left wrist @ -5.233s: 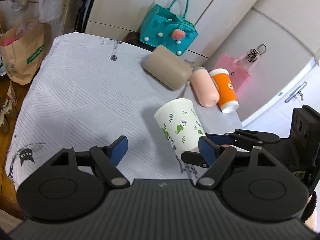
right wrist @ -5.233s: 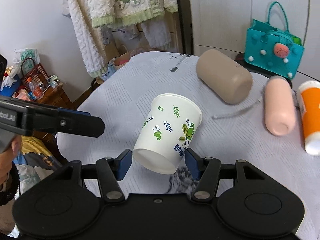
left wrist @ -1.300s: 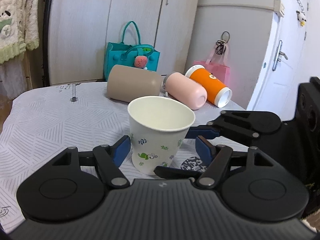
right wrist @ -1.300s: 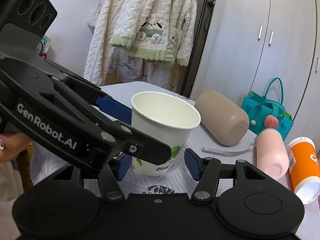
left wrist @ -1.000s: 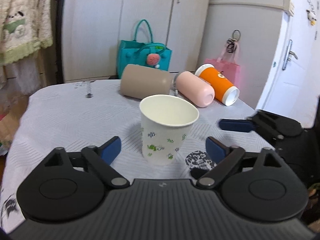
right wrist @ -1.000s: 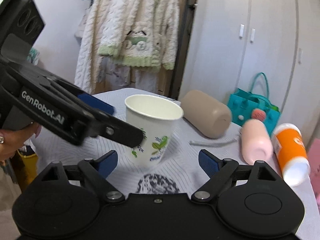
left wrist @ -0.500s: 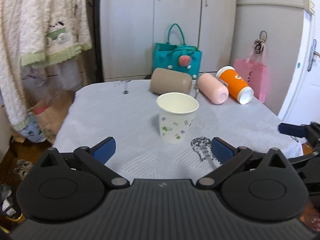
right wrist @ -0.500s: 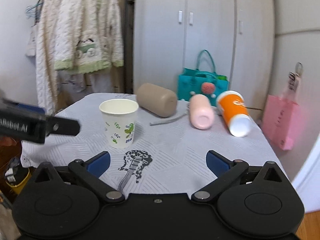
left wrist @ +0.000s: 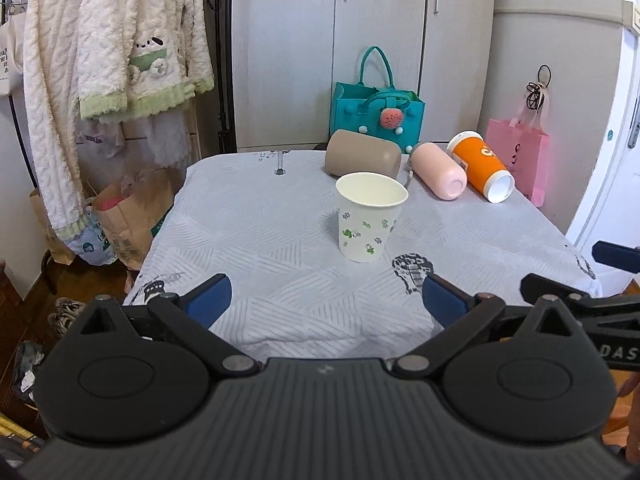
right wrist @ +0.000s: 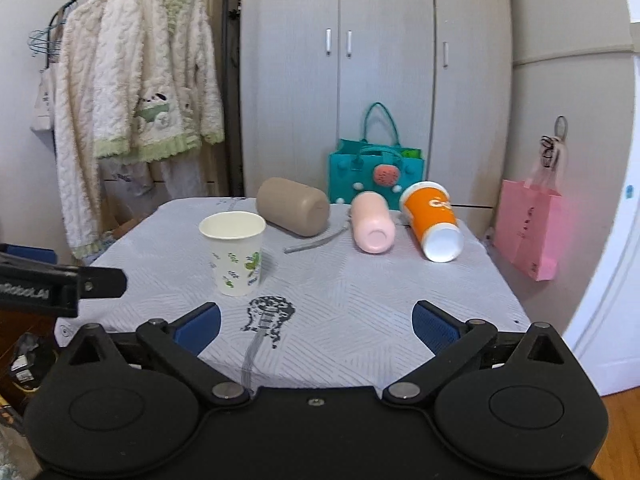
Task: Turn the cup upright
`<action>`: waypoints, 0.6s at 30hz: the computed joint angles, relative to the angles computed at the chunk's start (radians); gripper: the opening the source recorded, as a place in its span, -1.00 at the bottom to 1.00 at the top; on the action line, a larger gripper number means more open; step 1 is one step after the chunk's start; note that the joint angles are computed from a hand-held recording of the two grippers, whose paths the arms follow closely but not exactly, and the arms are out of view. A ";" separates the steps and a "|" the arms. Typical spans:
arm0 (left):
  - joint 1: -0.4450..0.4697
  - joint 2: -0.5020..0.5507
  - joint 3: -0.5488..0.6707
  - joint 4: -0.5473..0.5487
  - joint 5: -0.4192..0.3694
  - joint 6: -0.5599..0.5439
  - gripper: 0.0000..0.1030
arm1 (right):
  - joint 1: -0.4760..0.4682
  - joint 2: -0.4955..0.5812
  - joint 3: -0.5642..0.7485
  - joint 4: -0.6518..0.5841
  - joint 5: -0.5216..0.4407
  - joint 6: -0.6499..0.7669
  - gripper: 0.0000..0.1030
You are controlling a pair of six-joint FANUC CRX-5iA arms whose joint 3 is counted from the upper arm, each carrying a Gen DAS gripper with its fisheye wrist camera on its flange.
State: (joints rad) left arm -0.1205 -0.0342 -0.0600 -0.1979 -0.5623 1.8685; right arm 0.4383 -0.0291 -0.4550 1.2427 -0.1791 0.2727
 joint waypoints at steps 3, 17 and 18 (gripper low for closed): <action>-0.007 -0.004 0.000 -0.007 -0.014 0.013 1.00 | 0.016 0.000 0.005 -0.036 -0.025 0.027 1.00; -0.016 0.020 0.034 -0.081 -0.075 0.108 1.00 | 0.003 0.016 -0.003 0.136 -0.075 -0.142 1.00; -0.010 0.019 0.030 -0.068 -0.070 0.092 1.00 | 0.005 0.019 -0.002 0.136 -0.078 -0.143 1.00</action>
